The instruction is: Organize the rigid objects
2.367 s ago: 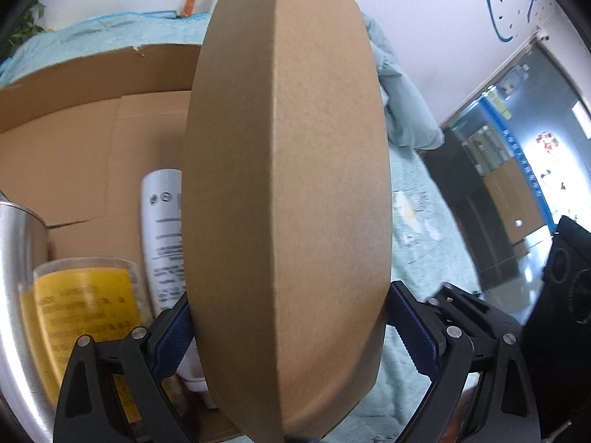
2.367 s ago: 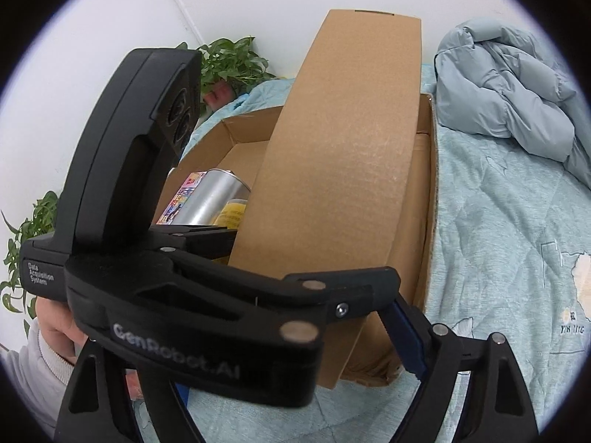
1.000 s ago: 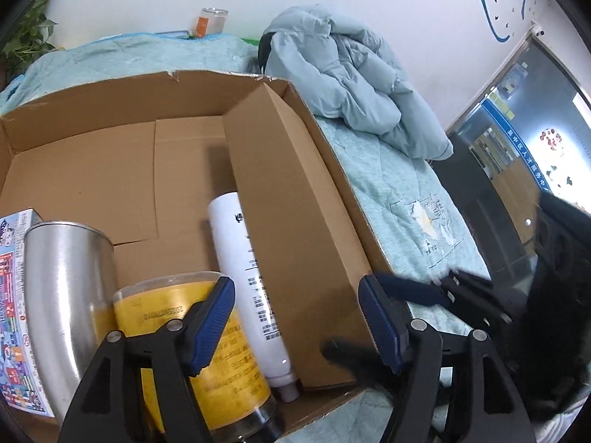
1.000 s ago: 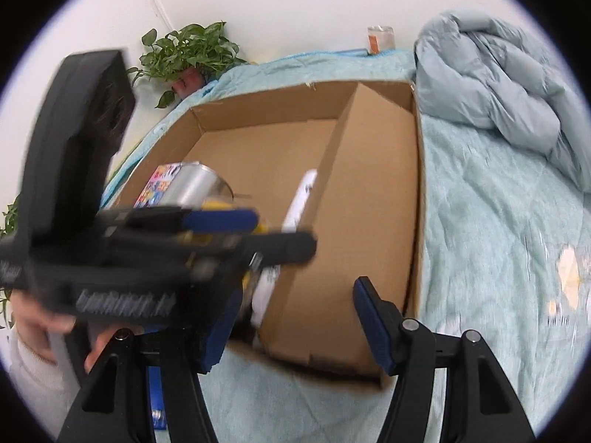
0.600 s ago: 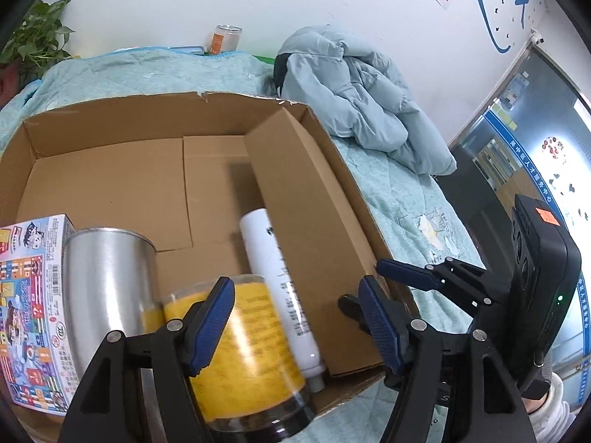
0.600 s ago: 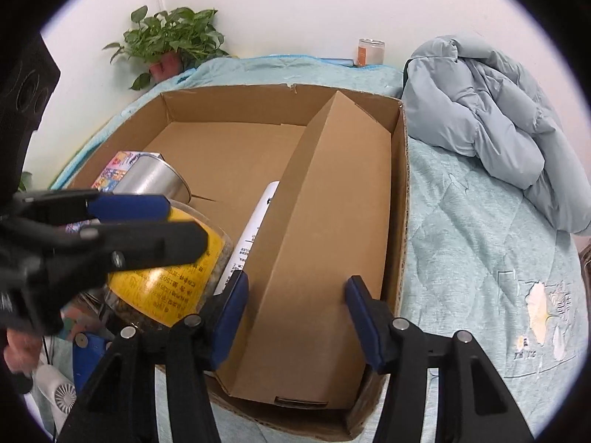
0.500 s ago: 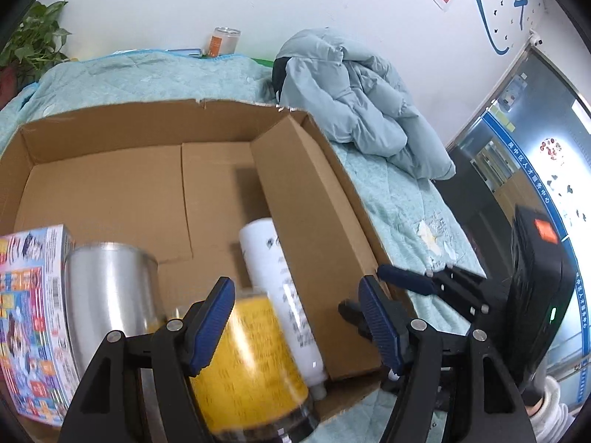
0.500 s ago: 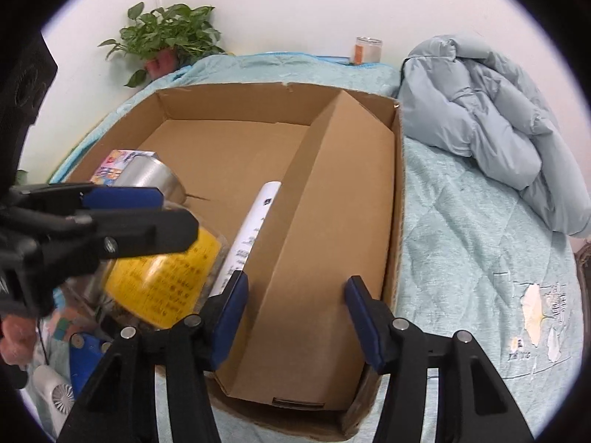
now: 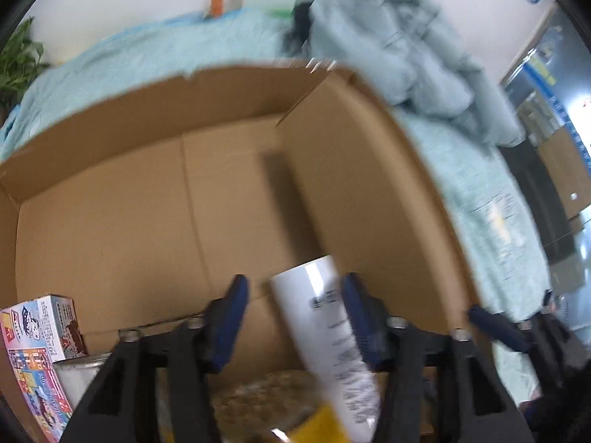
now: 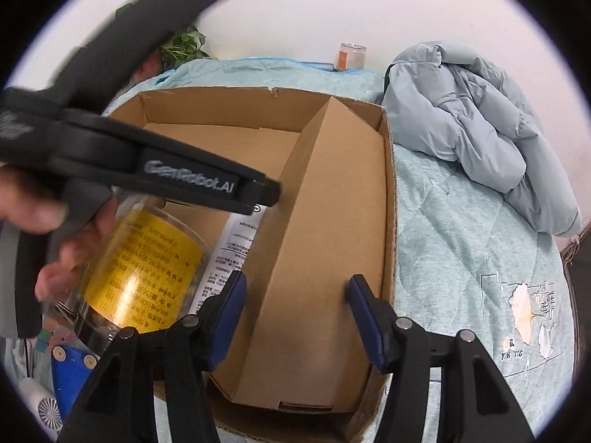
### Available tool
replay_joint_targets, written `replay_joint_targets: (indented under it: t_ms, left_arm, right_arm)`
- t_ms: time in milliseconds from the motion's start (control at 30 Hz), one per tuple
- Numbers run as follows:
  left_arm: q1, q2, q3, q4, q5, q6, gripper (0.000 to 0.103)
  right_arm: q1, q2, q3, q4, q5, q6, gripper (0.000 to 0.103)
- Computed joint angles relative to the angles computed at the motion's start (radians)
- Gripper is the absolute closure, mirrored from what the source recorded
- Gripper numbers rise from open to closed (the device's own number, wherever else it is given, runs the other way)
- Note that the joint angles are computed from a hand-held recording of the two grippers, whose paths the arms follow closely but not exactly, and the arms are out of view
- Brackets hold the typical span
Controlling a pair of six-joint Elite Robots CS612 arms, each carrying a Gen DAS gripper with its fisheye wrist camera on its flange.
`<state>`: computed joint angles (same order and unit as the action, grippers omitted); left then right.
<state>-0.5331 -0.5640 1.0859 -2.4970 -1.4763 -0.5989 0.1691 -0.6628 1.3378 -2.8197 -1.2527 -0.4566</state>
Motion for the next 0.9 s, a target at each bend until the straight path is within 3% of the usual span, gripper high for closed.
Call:
replay_joint_targets:
  t_ms: [67, 233, 367, 633, 767, 900]
  left_arm:
    - [0.002, -0.001, 0.011, -0.022, -0.002, 0.018, 0.053]
    - [0.003, -0.002, -0.001, 0.044, -0.018, 0.083, 0.053]
    - [0.005, 0.001, -0.009, 0.048, -0.025, 0.101, 0.053]
    - [0.002, -0.023, 0.052, -0.054, -0.022, 0.087, 0.054]
    - [0.001, -0.023, 0.051, -0.084, -0.031, 0.084, 0.056]
    - [0.003, -0.005, 0.012, -0.062, -0.019, 0.066, 0.056]
  right_arm:
    - [0.003, 0.000, -0.001, 0.000, -0.007, -0.009, 0.046]
    - [0.017, -0.006, 0.000, 0.017, -0.052, -0.054, 0.045]
    - [0.018, -0.009, -0.006, 0.058, -0.071, -0.027, 0.035]
    - [0.024, -0.015, 0.015, 0.034, -0.103, -0.053, 0.031]
    - [0.042, -0.020, 0.044, -0.020, -0.175, -0.068, 0.030]
    - [0.056, -0.014, 0.027, 0.023, -0.220, -0.062, 0.016]
